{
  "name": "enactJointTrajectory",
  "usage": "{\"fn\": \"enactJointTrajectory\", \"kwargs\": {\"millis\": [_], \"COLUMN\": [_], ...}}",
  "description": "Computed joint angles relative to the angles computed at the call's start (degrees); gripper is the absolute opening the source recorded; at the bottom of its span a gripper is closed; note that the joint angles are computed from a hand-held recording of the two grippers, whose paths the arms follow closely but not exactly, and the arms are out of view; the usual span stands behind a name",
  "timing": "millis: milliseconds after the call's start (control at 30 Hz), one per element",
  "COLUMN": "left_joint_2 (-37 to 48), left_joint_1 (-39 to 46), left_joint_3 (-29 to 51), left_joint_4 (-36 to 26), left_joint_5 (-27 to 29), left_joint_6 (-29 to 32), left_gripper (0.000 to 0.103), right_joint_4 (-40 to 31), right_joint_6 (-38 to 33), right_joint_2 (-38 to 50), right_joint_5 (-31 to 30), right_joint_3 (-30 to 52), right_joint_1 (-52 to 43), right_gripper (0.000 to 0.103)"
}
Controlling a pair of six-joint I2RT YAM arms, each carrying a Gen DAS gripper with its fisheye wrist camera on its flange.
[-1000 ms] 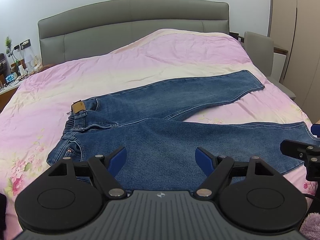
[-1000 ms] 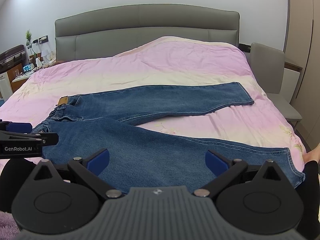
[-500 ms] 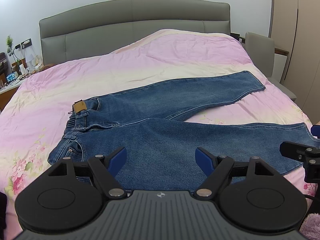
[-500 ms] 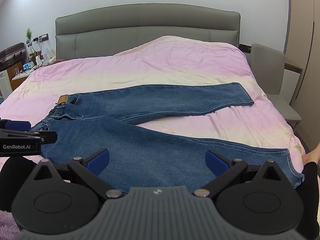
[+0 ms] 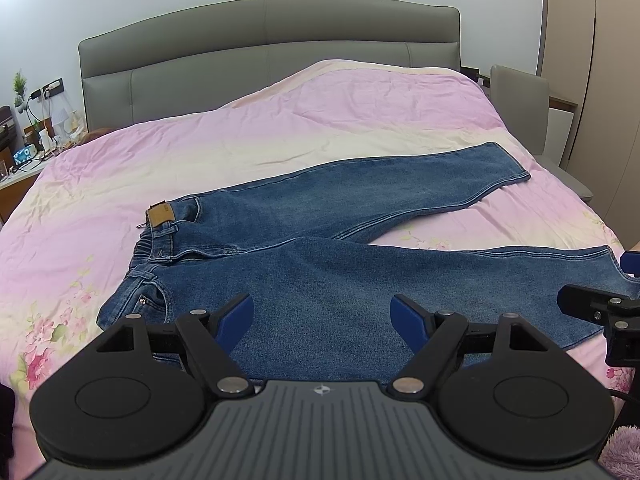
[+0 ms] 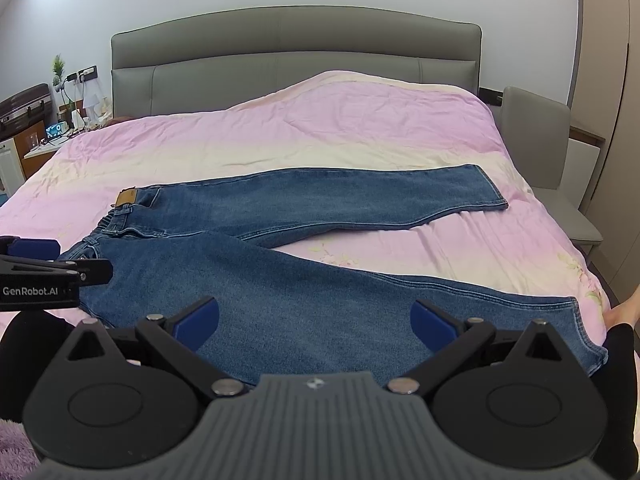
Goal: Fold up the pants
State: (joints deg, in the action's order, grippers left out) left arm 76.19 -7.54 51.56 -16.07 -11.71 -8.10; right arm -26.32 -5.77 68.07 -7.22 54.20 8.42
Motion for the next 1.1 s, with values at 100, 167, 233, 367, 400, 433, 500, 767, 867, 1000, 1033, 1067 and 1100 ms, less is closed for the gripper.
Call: {"fn": "enactJointTrajectory", "kwargs": {"millis": [100, 167, 233, 367, 400, 433, 500, 767, 867, 1000, 1033, 1067, 1100], "left_joint_2": [0.14, -0.02, 0.03, 0.01, 0.01, -0.07, -0.09, 0.0, 0.34, 1.45, 1.82, 2.48, 3.53], "left_joint_1": [0.01, -0.26, -0.33, -0.54, -0.54, -0.57, -0.56, -0.11, 1.39, 5.49, 6.52, 7.57, 8.72], "left_joint_3": [0.0, -0.2, -0.17, -0.15, -0.15, -0.24, -0.27, -0.35, 0.11, 1.16, 1.3, 1.66, 2.47], "left_joint_4": [0.12, 0.13, 0.05, -0.1, -0.1, -0.01, 0.01, 0.06, 0.56, 1.39, 1.63, 1.62, 1.08], "left_joint_5": [-0.01, -0.2, -0.24, -0.43, -0.43, -0.5, -0.5, -0.37, 0.06, 3.12, 4.23, 5.26, 6.66], "left_joint_6": [-0.12, -0.17, -0.02, -0.06, -0.06, -0.15, -0.17, 1.3, 5.03, 11.47, 13.81, 16.48, 19.29], "left_gripper": [0.091, 0.091, 0.091, 0.091, 0.091, 0.091, 0.091, 0.091, 0.091, 0.09, 0.088, 0.086, 0.085], "right_joint_4": [-0.29, -0.27, -0.31, -0.41, -0.42, -0.42, -0.48, -0.66, 0.22, 4.69, 4.94, 4.87, 4.55], "right_joint_6": [0.13, -0.06, -0.12, -0.13, -0.13, -0.13, 0.03, 0.16, -1.58, -6.35, -8.06, -9.62, -11.67], "right_joint_2": [-0.16, 0.32, 0.37, 0.43, 0.45, 0.45, 0.5, 1.46, 2.58, 4.82, 6.25, 7.65, 9.39], "right_joint_5": [-0.26, -0.37, -0.45, -0.51, -0.48, -0.48, -0.26, -0.83, -3.96, -9.47, -10.89, -11.46, -11.96], "right_joint_3": [0.04, 0.38, 0.44, 0.54, 0.57, 0.57, 0.61, 0.91, 1.0, -0.4, 0.12, 0.77, 1.74], "right_joint_1": [-0.35, -0.63, -0.73, -0.76, -0.73, -0.73, -0.6, -1.3, -3.41, -7.84, -9.09, -10.02, -11.04], "right_gripper": [0.098, 0.098, 0.098, 0.098, 0.098, 0.098, 0.098, 0.098, 0.098, 0.098, 0.098, 0.098, 0.098]}}
